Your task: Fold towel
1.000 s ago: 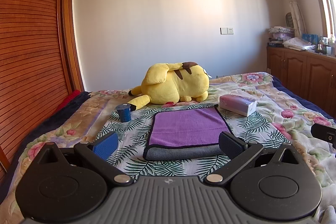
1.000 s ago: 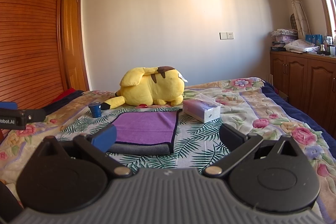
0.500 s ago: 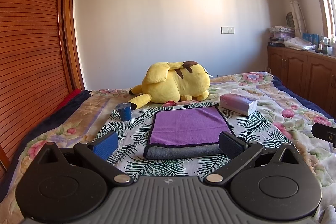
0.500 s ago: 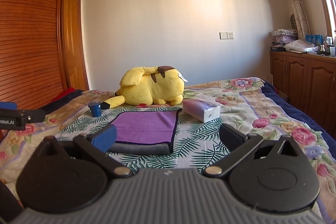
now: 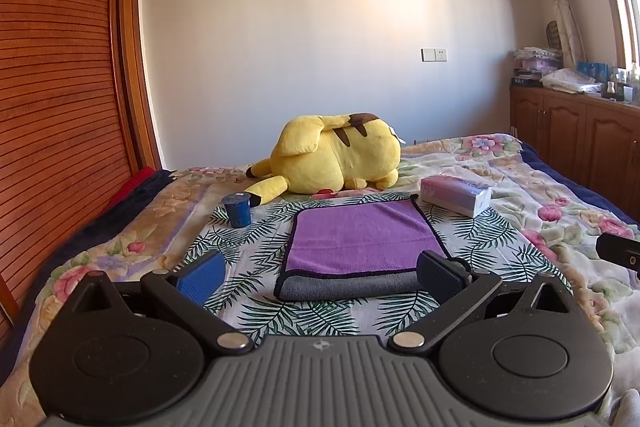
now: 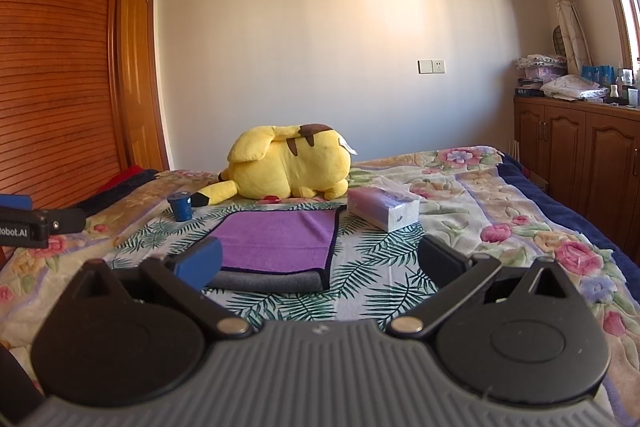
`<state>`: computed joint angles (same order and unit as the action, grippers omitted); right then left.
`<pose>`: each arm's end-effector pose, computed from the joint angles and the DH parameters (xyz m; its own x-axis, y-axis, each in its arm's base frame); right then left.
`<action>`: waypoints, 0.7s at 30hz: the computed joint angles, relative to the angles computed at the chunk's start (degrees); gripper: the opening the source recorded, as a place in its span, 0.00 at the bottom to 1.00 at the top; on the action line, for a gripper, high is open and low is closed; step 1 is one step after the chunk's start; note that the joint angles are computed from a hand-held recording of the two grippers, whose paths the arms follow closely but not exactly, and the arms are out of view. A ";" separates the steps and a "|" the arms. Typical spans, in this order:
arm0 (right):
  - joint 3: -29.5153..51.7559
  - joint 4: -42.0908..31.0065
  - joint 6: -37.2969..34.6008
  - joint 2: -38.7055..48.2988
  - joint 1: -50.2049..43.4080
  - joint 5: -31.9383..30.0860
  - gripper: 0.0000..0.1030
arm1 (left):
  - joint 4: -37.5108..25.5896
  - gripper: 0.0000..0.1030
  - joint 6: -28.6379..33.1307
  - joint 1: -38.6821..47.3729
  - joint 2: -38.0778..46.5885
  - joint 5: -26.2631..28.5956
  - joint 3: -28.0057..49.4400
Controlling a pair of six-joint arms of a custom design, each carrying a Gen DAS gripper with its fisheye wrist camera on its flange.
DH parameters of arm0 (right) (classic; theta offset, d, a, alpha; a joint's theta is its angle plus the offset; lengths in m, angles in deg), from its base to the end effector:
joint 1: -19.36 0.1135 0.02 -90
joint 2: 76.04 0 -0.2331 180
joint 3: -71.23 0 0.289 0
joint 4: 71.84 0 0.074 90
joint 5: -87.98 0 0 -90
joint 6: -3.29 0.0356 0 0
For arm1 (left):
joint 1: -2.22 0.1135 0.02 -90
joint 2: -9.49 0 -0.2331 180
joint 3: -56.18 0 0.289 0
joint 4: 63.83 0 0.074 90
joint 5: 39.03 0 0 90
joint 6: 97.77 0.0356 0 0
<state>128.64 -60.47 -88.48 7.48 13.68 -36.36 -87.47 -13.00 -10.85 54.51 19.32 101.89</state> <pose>0.3534 -0.0150 0.1916 -0.2388 -0.0019 -0.9711 -0.4687 0.8760 0.1136 0.2383 -0.0361 0.2412 -0.3529 0.0023 -0.9357 -0.3116 0.9426 0.1198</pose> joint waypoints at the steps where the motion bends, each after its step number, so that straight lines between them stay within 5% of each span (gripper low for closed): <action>1: -0.02 0.10 -0.04 0.12 -0.06 -0.05 1.00 | -0.01 0.84 -0.01 0.18 0.00 0.20 -0.06; 21: 5.64 -6.85 -2.99 4.55 4.02 0.28 1.00 | 0.35 0.84 1.16 5.07 10.72 6.10 4.66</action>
<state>134.28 -67.32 -91.47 12.03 17.69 -36.09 -87.12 -11.83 -5.78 65.23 25.41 106.55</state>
